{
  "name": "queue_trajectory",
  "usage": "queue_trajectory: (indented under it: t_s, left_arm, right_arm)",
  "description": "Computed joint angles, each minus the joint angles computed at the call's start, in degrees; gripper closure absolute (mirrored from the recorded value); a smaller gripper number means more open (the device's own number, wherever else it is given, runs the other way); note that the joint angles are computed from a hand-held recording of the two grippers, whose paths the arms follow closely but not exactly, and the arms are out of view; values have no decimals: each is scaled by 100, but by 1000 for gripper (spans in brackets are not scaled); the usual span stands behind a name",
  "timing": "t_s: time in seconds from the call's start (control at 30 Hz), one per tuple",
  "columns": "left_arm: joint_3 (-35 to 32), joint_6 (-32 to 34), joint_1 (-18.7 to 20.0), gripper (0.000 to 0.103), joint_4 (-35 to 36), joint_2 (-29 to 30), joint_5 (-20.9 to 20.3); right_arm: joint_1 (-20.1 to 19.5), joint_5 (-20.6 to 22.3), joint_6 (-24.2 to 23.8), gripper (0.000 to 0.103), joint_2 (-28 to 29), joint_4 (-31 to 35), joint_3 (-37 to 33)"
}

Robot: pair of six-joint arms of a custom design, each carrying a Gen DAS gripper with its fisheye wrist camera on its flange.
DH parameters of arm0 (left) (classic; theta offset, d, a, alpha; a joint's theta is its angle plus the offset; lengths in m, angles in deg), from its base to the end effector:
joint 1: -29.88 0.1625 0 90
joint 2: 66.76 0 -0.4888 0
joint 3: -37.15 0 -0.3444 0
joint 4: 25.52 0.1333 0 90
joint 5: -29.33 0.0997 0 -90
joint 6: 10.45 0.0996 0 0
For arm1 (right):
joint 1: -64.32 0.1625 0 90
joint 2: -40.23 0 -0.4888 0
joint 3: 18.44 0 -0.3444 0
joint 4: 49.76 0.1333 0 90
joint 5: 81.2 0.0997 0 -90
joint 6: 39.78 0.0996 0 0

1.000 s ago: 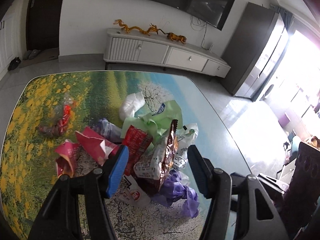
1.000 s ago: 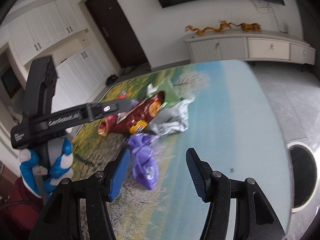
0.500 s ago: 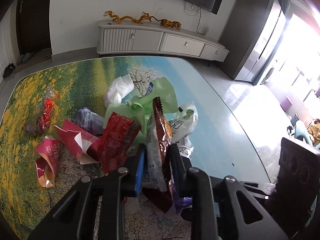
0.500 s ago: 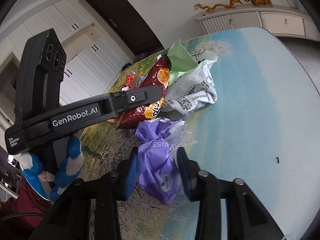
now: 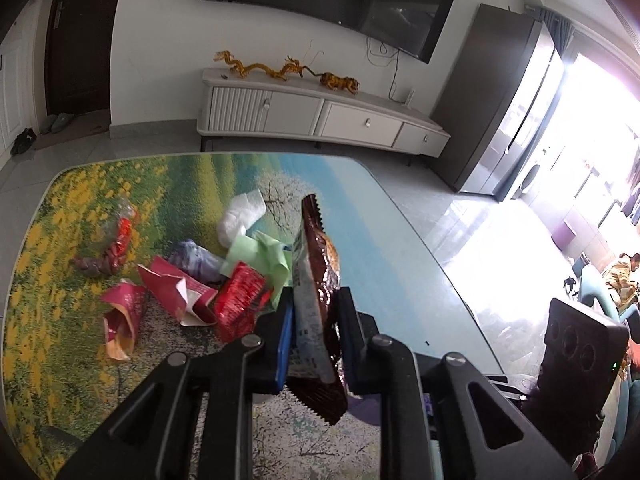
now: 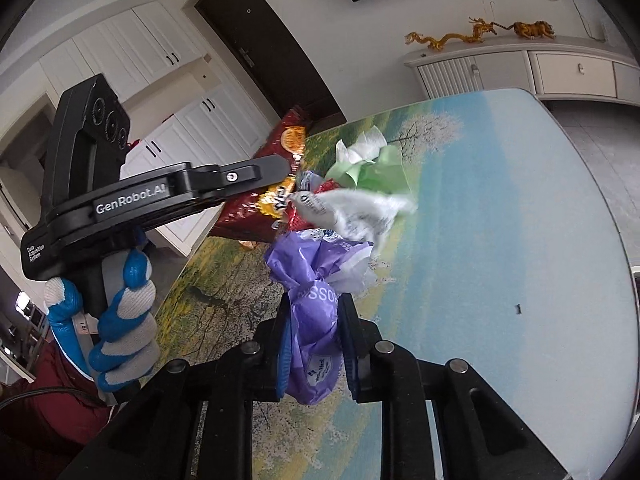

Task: Collect trash
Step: 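Carry both bags over the trash bin and open both tools to drop them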

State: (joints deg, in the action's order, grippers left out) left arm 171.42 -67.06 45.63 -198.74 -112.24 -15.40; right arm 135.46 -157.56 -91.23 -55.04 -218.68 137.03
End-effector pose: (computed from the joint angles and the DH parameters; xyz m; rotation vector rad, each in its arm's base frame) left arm -0.3704 -0.3165 0.0873 0.4466 2.5377 -0.9248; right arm 0.0670 -0.2889 0.2907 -0.9202 2.9319 -0.6256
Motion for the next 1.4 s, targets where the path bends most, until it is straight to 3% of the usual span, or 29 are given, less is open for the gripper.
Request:
queue_trajectory:
  t_s: [0.4, 0.53, 0.83, 1.0, 1.17, 1.4]
  left_arm:
    - [-111, -638, -591, 84, 1178, -660, 565]
    - [-256, -803, -770, 84, 1577, -738, 714]
    - [-718, -895, -1104, 84, 2290, -786, 1054]
    - [-999, -593, -1157, 84, 2223, -638, 1124]
    - [-1378, 116, -958, 84, 1620, -169, 898]
    - [-2209, 1129, -468, 84, 946, 807, 155]
  right_arm:
    - [-477, 727, -264, 83, -1269, 938, -143]
    - [-807, 1042, -380, 83, -1732, 1370, -262]
    - [-1936, 2081, -1107, 83, -2997, 2863, -650]
    - [-2694, 2701, -1688, 83, -3607, 3744, -873]
    - [-3666, 3279, -2200, 83, -4000, 4545, -1127]
    - [-4886, 3818, -2158, 83, -3997, 4652, -1384]
